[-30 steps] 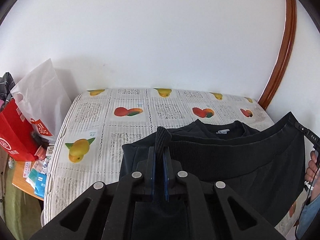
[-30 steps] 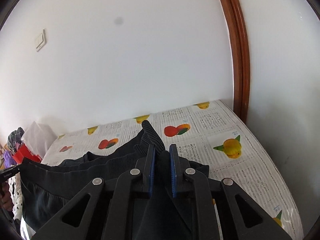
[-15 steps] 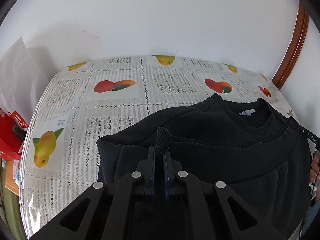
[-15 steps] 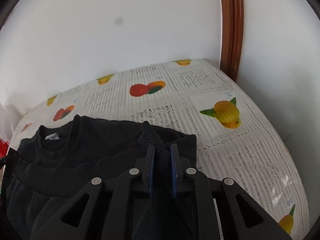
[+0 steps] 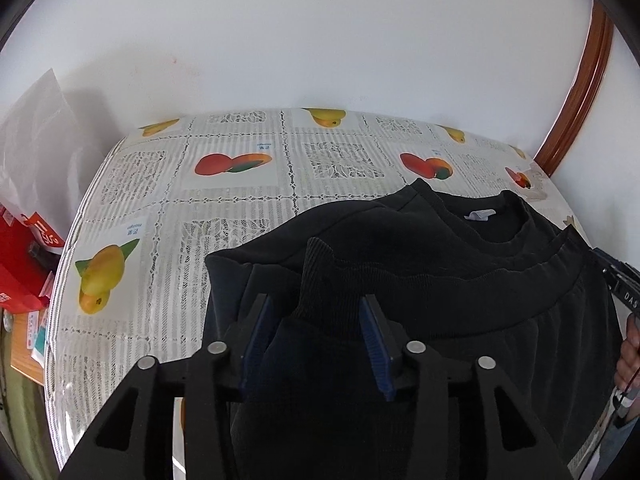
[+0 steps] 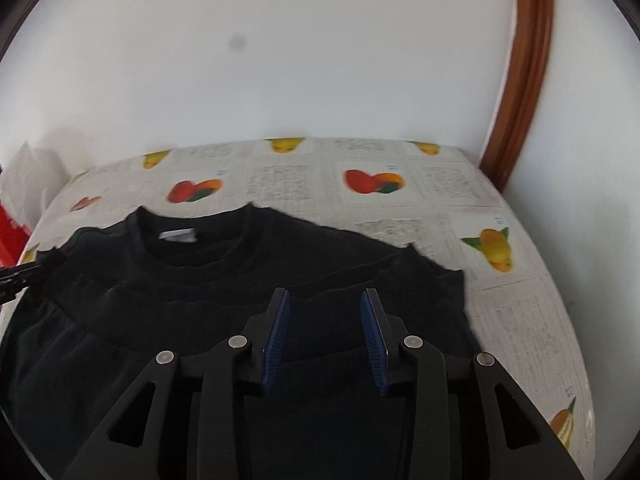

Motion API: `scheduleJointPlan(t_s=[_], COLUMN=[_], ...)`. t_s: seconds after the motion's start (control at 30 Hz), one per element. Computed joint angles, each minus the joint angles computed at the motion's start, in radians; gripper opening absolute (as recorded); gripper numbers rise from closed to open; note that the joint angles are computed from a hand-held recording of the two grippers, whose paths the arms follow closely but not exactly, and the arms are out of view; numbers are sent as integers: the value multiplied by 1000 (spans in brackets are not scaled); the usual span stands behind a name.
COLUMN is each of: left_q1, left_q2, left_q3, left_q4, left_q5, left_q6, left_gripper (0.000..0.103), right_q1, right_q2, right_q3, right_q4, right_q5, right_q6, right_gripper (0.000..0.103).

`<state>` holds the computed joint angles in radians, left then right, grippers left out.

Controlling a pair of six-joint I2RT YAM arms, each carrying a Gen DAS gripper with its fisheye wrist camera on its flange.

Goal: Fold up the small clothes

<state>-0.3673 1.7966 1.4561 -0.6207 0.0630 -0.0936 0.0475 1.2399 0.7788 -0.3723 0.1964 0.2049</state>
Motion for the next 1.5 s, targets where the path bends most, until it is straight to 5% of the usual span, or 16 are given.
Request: scheduleJointPlan(t_s=[0.33, 0.57, 0.7, 0.93, 1.2, 1.33, 1.5], left_q1=[91, 164, 228, 319, 393, 440, 602], left_q2=[-338, -538, -636, -794, -900, -958, -964], left_q3=[-319, -504, -587, -710, -781, -812, -817], left_q4=[-23, -52, -86, -127, -186, -219, -260], left_q5=[103, 148, 198, 239, 257, 240, 333], left_q6=[79, 119, 143, 203, 268, 350, 471], left_gripper=[63, 66, 66, 69, 69, 71, 75], right_q1=[329, 377, 565, 980, 1277, 1300, 1271], right_q2=[208, 166, 98, -17, 88, 163, 316], right_q3=[-12, 32, -46, -148, -67, 40, 198], right_q4=[132, -37, -107, -369, -644, -621, -364], right_q5=[93, 128, 303, 528, 553, 592, 581], right_q6=[95, 245, 353, 774, 1122, 1087, 803], right_gripper=[37, 37, 39, 40, 40, 43, 51])
